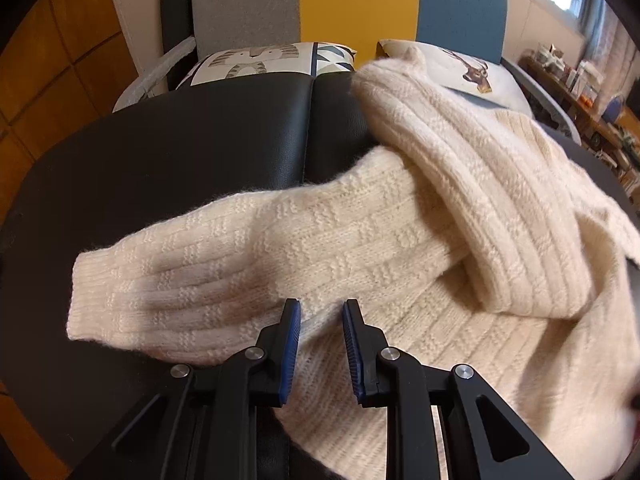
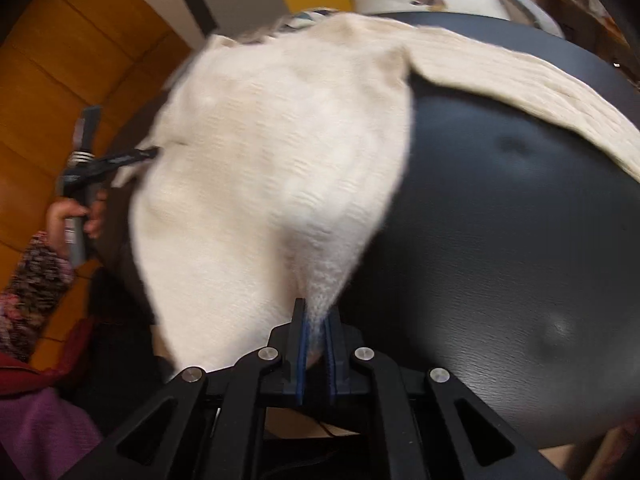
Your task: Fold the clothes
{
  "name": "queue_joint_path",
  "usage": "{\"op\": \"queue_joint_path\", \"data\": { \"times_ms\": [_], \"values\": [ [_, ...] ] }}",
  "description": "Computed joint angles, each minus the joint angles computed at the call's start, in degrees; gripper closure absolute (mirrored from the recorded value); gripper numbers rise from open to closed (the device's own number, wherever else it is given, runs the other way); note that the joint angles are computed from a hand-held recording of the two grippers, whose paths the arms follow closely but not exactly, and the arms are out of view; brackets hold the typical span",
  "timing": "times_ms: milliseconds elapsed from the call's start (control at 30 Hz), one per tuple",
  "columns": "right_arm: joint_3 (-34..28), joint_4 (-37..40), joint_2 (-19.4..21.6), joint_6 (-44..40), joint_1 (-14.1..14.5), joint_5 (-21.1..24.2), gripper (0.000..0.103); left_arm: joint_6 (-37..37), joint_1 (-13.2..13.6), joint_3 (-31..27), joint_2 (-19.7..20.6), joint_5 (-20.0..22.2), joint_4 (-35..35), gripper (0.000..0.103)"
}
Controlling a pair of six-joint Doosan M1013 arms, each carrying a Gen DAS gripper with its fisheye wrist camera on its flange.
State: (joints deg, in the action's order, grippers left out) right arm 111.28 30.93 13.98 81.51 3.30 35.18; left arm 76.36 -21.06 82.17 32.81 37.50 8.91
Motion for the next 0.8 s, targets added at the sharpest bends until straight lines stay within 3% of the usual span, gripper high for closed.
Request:
{"op": "queue_joint_path", "data": {
  "times_ms": [67, 167, 333, 467, 533, 667, 800],
  "values": [
    [0.1, -3.3, 0.3, 3.4, 0.5, -0.7, 0.092, -1.9, -0.8, 0.6, -0.3, -0.4, 3.7, 0.08],
    [0.6, -3.5, 0.1, 3.4, 0.7, -2.5, 0.082, -0.4, -1.2, 1.7, -1.2, -1.6, 3.1, 0.08],
    [1.3, -10.1, -3.1, 9.1, -0.5, -9.4, 0.082, 3.5, -2.3, 3.8, -2.9, -5.0, 2.7, 0.08],
    [-1.1, -34.6, -2.5, 33.8, -2.4, -11.9, 0.081, 5.5, -3.7, 3.1, -1.9, -2.9, 4.1, 0.08],
    [-4.8, -45.5, 0.3, 43.9, -3.0, -9.0, 0.081, 3.5, -4.4, 2.9, -1.3, -1.4, 7.0, 0.08],
    [-10.7, -50.5, 6.0, 46.2, -3.8, -6.3, 0.081, 0.7, -5.6, 4.1, -1.8, -1.4, 12.0, 0.08],
    [-16.1, -49.6, 10.5, 43.5, -3.3, -3.8, 0.081, 2.9, -5.3, 3.7, -1.9, 0.2, 9.8, 0.08]
  ]
}}
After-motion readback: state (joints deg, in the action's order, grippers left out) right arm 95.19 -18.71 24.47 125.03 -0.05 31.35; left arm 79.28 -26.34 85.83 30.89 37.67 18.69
